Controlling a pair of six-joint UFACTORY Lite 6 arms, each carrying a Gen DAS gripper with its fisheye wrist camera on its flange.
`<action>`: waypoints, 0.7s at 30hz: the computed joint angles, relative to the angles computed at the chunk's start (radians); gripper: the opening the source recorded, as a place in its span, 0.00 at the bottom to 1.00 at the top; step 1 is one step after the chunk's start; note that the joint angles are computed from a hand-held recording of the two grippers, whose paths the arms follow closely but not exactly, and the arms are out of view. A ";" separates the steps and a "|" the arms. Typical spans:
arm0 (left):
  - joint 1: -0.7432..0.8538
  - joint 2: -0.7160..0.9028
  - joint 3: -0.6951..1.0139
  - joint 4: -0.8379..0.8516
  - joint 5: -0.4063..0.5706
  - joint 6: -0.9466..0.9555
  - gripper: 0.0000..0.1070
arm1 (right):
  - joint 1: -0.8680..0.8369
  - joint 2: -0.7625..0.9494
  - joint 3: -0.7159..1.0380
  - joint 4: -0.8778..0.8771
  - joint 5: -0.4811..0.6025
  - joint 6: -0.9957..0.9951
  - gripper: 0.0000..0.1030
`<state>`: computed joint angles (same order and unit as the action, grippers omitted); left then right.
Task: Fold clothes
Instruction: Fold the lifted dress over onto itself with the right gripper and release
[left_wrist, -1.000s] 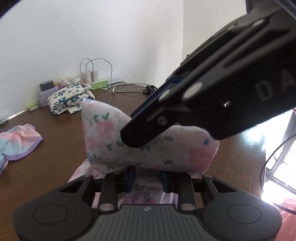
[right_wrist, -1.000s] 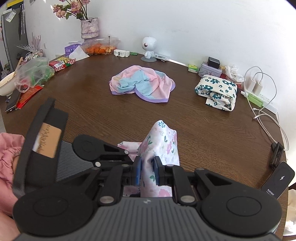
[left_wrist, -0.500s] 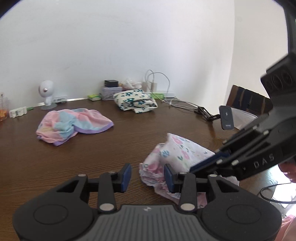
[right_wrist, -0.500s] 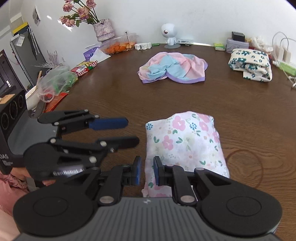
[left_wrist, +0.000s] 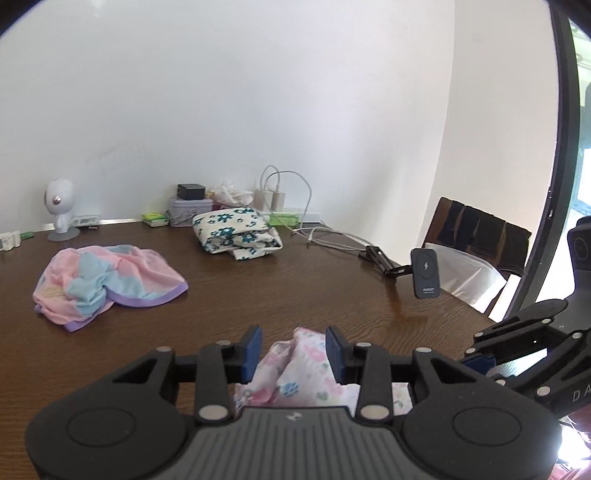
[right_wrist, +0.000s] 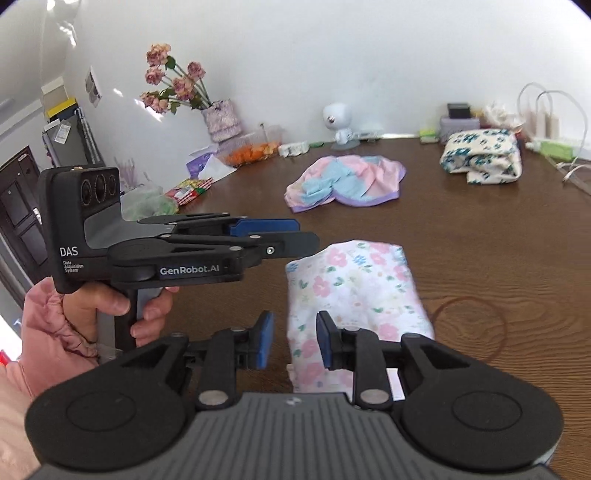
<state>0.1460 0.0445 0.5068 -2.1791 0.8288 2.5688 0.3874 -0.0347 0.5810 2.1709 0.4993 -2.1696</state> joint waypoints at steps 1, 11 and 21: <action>-0.029 -0.002 0.003 -0.022 -0.007 0.019 0.31 | -0.016 -0.040 -0.031 0.039 -0.016 -0.046 0.27; -0.167 0.183 0.097 -0.237 -0.177 0.196 0.08 | 0.069 0.229 0.037 0.498 0.001 -0.564 0.27; -0.173 0.316 0.187 -0.298 -0.227 0.234 0.07 | 0.126 0.297 0.034 0.649 0.052 -0.721 0.27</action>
<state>-0.0273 0.3603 0.6937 -2.4769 0.6021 2.8030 0.5132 0.2622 0.6149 2.8199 0.5518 -2.8905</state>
